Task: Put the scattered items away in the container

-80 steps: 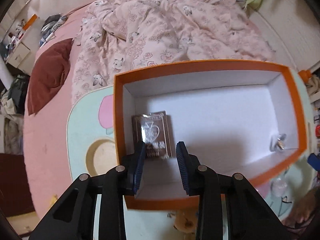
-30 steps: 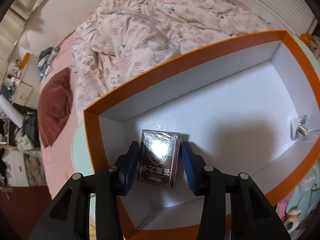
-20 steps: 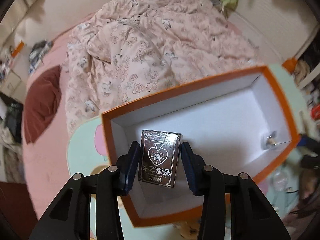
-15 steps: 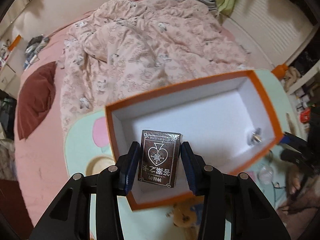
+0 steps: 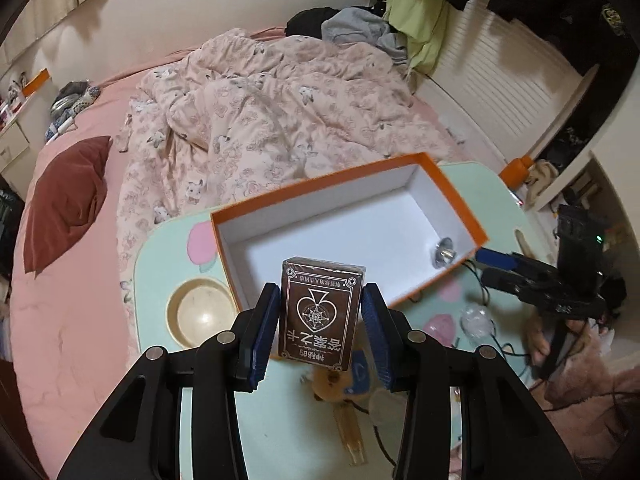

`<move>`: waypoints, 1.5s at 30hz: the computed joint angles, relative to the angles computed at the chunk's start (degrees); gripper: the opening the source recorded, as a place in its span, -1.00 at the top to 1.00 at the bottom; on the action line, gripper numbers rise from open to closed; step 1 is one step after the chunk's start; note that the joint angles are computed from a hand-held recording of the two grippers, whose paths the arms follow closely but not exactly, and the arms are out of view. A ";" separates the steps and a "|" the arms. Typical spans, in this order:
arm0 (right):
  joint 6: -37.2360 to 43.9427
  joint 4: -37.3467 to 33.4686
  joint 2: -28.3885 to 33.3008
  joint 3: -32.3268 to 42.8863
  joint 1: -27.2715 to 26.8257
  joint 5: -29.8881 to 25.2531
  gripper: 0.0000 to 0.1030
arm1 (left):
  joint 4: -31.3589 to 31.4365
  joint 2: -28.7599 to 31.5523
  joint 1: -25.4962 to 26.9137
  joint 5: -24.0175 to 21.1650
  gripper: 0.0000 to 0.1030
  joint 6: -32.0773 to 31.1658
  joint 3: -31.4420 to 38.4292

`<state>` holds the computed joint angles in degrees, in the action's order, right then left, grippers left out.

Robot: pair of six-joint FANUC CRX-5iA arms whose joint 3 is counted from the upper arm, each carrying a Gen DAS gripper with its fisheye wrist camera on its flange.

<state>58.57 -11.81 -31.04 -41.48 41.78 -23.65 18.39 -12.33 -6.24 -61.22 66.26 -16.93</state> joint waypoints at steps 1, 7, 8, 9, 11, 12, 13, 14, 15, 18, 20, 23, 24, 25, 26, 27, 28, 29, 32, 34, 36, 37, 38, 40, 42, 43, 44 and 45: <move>-4.15 4.25 -0.49 -1.13 1.34 0.62 -0.42 | 0.06 -0.33 -0.02 -0.08 0.16 -0.23 -0.37; -16.07 19.63 -1.48 -1.35 5.58 -2.87 -0.41 | 3.18 -3.61 1.20 0.08 0.16 -2.86 -5.19; -15.81 20.27 -1.10 -0.20 5.80 -4.25 -0.42 | 3.82 -4.02 1.66 -0.17 0.16 -3.39 -6.05; -14.16 19.71 -0.51 1.56 5.70 -5.86 -0.41 | 4.29 -4.29 1.95 -0.36 0.16 -3.63 -6.68; -6.83 14.99 1.35 6.75 4.03 -9.71 -0.41 | 4.71 -4.94 2.81 -0.82 0.16 -4.07 -7.91; -2.16 12.07 2.82 10.43 2.54 -12.49 -0.41 | 4.64 -5.26 3.13 -1.02 0.16 -4.35 -8.40; -0.08 11.36 4.25 13.30 1.62 -15.02 -0.41 | 4.62 -5.62 3.39 -0.98 0.16 -4.38 -8.91; 0.63 11.81 6.10 16.28 1.03 -18.05 -0.41 | 4.58 -6.00 3.83 -0.96 0.16 -4.41 -9.51; 2.03 11.50 9.23 20.85 0.07 -22.82 -0.41 | 4.48 -6.25 4.03 -0.92 0.16 -4.42 -9.98; 8.64 6.18 19.22 34.31 -3.18 -36.98 -0.30 | 4.00 -7.40 4.78 -0.61 0.16 -5.01 -11.71; 14.49 0.89 26.54 43.23 -5.22 -47.02 -0.09 | 4.10 -8.03 5.51 -0.42 0.16 -6.31 -12.75; 17.04 0.05 36.77 52.83 -4.61 -59.95 0.21 | 4.49 -8.06 6.79 -0.78 0.16 -7.15 -13.68; 17.18 0.57 39.12 54.56 -4.04 -62.77 0.30 | 4.31 -8.02 6.99 -0.95 0.16 -7.14 -13.78; 17.18 0.94 41.81 56.63 -3.68 -65.76 0.31 | 3.87 -8.00 7.04 -1.00 0.16 -6.94 -13.82; 17.07 1.23 43.89 58.23 -3.38 -68.14 0.31 | 3.20 -8.03 7.10 -1.03 0.16 -6.80 -13.84; 16.93 1.85 45.47 59.32 -3.02 -69.81 0.31 | 2.66 -8.07 7.15 -0.97 0.16 -6.66 -13.84; 16.84 3.55 46.95 60.09 -2.30 -71.02 0.31 | 1.94 -8.07 7.08 -0.87 0.16 -6.42 -13.75; 16.91 5.20 47.63 59.98 -1.66 -71.48 0.31 | 0.77 -8.01 6.86 -0.73 0.16 -6.10 -13.50; 17.97 8.26 49.42 60.72 -0.57 -73.07 0.33 | -1.21 -7.97 6.80 0.13 0.16 -5.37 -13.21; 19.57 9.22 50.52 61.58 -0.10 -74.44 0.33 | -0.68 -7.54 7.31 -0.04 0.16 -5.94 -13.32; 20.48 10.47 50.96 61.78 0.46 -74.96 0.33 | -0.58 -7.21 7.39 -0.01 0.16 -6.32 -13.37; 20.78 10.89 51.16 61.90 0.60 -75.08 0.33 | -0.56 -7.03 7.38 0.02 0.16 -6.52 -13.37; 21.10 10.92 51.31 62.03 0.68 -75.31 0.33 | -0.48 -6.81 7.39 -0.03 0.16 -6.60 -13.35; 22.01 11.04 51.55 62.11 0.99 -75.95 0.33 | -0.23 -6.16 7.60 -0.40 0.16 -6.60 -13.18; 23.20 11.48 52.14 62.44 1.26 -76.84 0.33 | -0.03 -5.38 7.94 -1.00 0.16 -6.27 -12.88; 24.21 11.63 52.46 62.56 1.38 -77.09 0.33 | 0.14 -5.16 8.11 -1.22 0.16 -6.27 -12.86; 25.25 11.81 52.73 62.71 1.50 -77.29 0.33 | 0.26 -5.09 8.17 -1.25 0.16 -6.27 -12.86; 25.94 12.14 52.94 62.82 1.68 -77.59 0.33 | 0.24 -4.96 8.15 -1.33 0.16 -6.18 -12.75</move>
